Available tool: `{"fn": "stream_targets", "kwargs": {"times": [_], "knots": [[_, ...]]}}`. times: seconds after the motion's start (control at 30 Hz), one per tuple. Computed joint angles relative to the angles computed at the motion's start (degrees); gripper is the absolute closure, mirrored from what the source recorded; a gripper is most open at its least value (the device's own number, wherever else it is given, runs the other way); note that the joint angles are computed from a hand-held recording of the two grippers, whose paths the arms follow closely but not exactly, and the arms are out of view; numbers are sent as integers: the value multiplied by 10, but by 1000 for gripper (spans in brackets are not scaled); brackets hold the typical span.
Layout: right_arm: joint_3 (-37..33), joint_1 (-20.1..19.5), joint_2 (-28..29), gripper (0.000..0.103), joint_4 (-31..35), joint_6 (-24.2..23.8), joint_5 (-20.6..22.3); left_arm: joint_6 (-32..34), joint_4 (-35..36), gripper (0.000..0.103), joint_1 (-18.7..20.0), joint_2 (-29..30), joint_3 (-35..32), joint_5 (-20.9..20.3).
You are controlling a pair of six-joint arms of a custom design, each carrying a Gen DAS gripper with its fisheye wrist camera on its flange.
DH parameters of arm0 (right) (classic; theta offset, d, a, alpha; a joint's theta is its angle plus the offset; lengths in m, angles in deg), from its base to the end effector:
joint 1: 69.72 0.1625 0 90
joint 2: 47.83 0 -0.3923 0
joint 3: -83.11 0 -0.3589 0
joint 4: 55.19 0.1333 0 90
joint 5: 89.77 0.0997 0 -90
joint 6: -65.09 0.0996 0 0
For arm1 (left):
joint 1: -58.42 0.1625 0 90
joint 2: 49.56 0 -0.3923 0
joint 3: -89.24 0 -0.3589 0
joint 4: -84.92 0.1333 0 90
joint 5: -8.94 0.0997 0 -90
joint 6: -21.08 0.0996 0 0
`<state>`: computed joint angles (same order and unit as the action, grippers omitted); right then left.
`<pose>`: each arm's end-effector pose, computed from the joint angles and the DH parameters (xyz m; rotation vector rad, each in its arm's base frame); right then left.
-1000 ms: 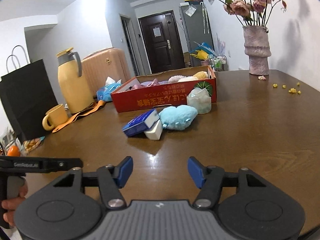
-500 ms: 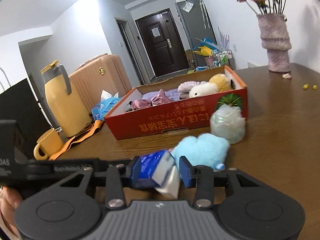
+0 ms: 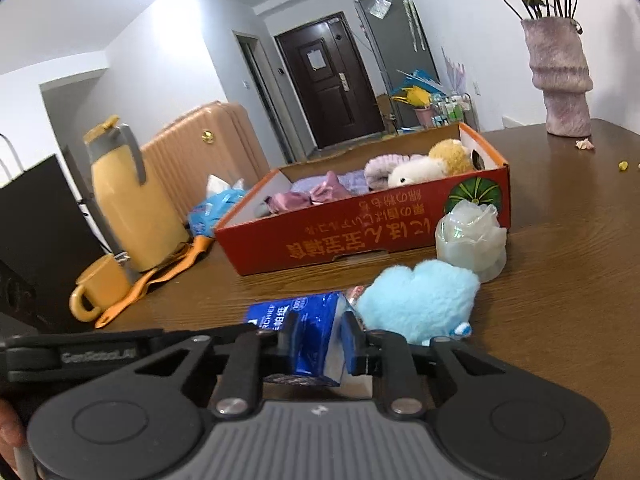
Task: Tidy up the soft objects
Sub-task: 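Carry the blue handkerchief pack with the right tool into the box, release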
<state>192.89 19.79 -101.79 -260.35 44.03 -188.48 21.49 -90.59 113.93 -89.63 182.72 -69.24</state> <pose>0.1134 -0.5690 0.2184 0.3368 -2.4586 1.3522 -0.2416 -0.6231 0.0973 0.8080 2.8662 -0.9090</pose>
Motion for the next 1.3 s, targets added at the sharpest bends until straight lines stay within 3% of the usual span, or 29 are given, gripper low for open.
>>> {"fn": "stream_targets", "kwargs": {"times": [0.13, 0.37, 0.5, 0.7, 0.87, 0.93, 1.1, 1.2, 1.3], "knots": [[58, -4, -38, 82, 3, 26, 22, -28, -9, 75, -29, -44, 78, 41], [160, -14, -78, 82, -14, 54, 35, -83, -21, 75, -60, -111, 197, 73], [196, -25, -91, 82, -21, 77, 53, -101, -23, 74, -71, -129, 231, 86], [226, -22, -94, 80, -61, 84, 46, -102, -40, 67, -83, -139, 251, 97], [226, -22, -93, 80, -67, 86, 43, -114, -36, 67, -76, -131, 242, 95], [222, -24, -91, 80, -60, 85, 46, -113, -33, 74, -68, -126, 235, 82], [200, -19, -84, 82, -49, 72, 41, -111, -22, 76, -55, -114, 202, 54], [163, -11, -89, 82, -41, 57, 50, -74, -20, 76, -48, -87, 130, 30], [83, 5, -82, 82, -11, 23, 42, -28, 9, 76, -42, -36, 15, 7]]}}
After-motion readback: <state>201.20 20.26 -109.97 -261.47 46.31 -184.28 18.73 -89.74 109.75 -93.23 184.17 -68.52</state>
